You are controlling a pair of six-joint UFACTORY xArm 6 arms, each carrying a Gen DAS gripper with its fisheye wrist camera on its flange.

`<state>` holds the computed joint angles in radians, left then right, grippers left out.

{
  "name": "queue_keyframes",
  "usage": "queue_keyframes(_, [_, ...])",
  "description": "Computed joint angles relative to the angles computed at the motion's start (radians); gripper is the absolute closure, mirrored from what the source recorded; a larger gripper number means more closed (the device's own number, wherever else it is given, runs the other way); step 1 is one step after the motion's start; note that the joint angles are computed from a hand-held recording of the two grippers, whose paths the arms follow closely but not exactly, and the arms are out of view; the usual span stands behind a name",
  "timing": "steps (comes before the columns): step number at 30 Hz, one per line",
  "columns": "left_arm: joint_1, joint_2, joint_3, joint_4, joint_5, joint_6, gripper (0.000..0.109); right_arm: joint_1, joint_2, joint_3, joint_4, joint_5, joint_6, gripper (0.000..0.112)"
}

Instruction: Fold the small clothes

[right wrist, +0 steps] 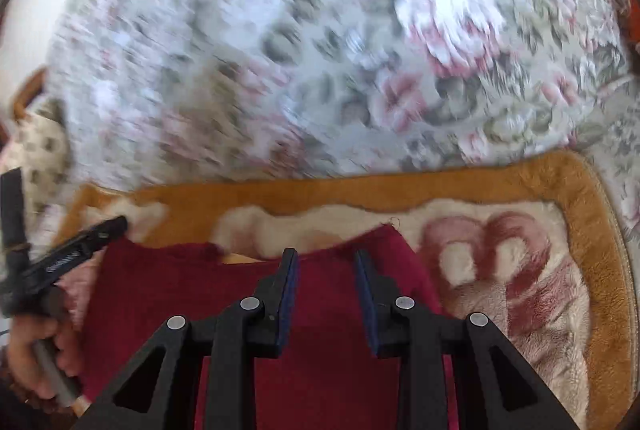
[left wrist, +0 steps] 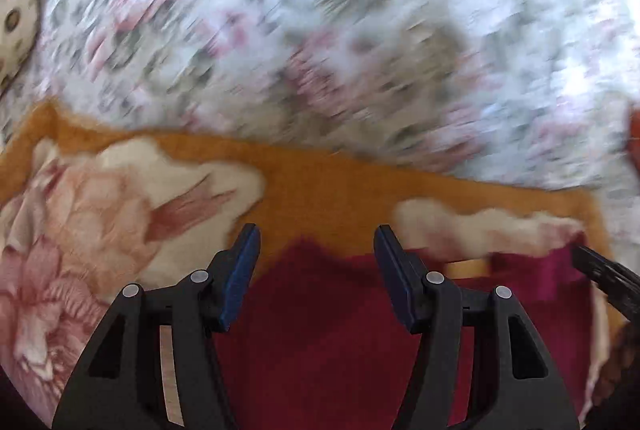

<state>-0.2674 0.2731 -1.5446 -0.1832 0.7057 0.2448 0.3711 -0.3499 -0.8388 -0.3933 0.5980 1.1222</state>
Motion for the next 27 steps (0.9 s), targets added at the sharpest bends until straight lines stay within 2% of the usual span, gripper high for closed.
queue_keyframes(2, [0.022,0.029,0.005,0.057,-0.002,-0.083,0.050,-0.007,0.040,-0.016,-0.004,0.067,-0.012,0.085])
queue_keyframes(4, [0.046,0.065,-0.002,0.041,0.043,-0.105,0.048,-0.016,0.059,0.004,-0.009,0.085,-0.029,0.085])
queue_keyframes(6, [0.060,0.045,0.046,-0.055,-0.009,-0.033,0.044,-0.024,0.045,0.058,-0.041,0.015,-0.005,0.083])
queue_keyframes(8, [0.054,0.031,0.081,-0.037,-0.045,-0.029,0.043,-0.031,0.027,0.101,-0.107,-0.046,0.051,0.081])
queue_keyframes(10, [0.048,0.024,0.101,-0.009,-0.072,-0.041,0.042,-0.050,0.018,0.131,-0.108,-0.099,0.066,0.080])
queue_keyframes(13, [0.042,0.028,0.112,0.025,-0.100,-0.061,0.040,-0.054,0.022,0.136,-0.112,-0.114,0.076,0.079])
queue_keyframes(20, [0.014,0.067,0.078,0.135,-0.120,-0.145,0.033,-0.024,0.058,0.083,-0.173,-0.023,0.099,0.079])
queue_keyframes(27, [0.008,0.070,0.078,0.166,-0.133,-0.165,0.033,-0.028,0.055,0.091,-0.170,-0.038,0.101,0.079])
